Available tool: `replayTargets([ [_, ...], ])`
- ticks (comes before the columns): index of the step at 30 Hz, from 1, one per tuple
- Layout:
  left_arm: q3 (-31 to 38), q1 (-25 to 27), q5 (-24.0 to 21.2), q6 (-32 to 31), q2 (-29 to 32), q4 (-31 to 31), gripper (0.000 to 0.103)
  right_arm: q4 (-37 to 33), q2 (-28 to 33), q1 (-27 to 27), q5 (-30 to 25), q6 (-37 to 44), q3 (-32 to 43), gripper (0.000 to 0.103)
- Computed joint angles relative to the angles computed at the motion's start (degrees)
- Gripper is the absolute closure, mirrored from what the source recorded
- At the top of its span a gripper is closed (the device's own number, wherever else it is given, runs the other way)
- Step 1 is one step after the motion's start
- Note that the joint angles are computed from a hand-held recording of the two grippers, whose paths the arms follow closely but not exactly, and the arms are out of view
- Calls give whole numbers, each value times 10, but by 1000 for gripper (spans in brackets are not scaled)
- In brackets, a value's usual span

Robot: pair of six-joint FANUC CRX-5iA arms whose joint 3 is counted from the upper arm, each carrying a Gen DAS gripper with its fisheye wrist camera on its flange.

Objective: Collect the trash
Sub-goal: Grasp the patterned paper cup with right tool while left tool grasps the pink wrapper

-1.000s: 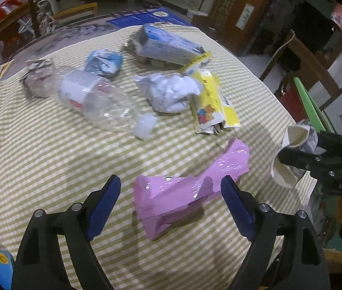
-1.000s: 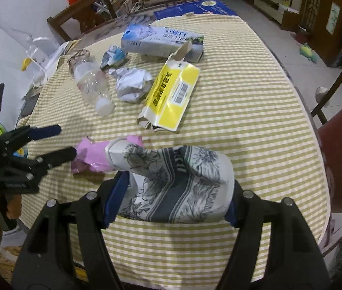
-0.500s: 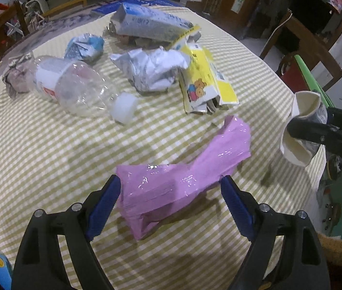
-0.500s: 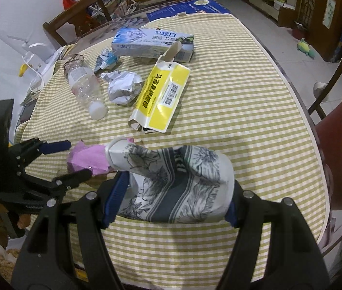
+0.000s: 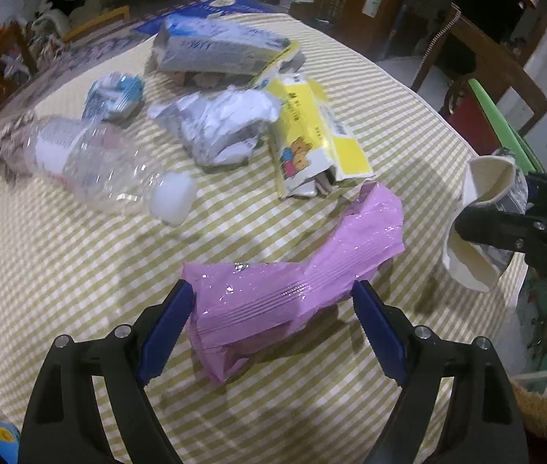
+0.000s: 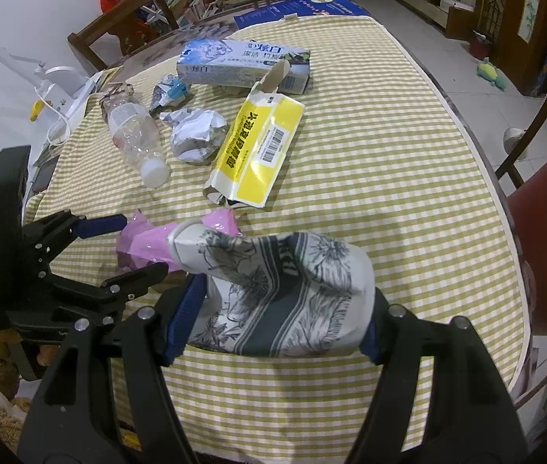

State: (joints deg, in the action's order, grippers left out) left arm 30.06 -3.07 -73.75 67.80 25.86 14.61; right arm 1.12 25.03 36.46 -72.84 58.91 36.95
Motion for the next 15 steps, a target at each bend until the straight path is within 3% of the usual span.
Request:
replayTargets([
  [7, 5, 0, 7, -17, -6, 5, 22, 16, -13, -1, 12, -18, -18, 37],
  [15, 17, 13, -16, -59, 2, 8, 18, 16, -26, -8, 25, -34, -40, 37],
])
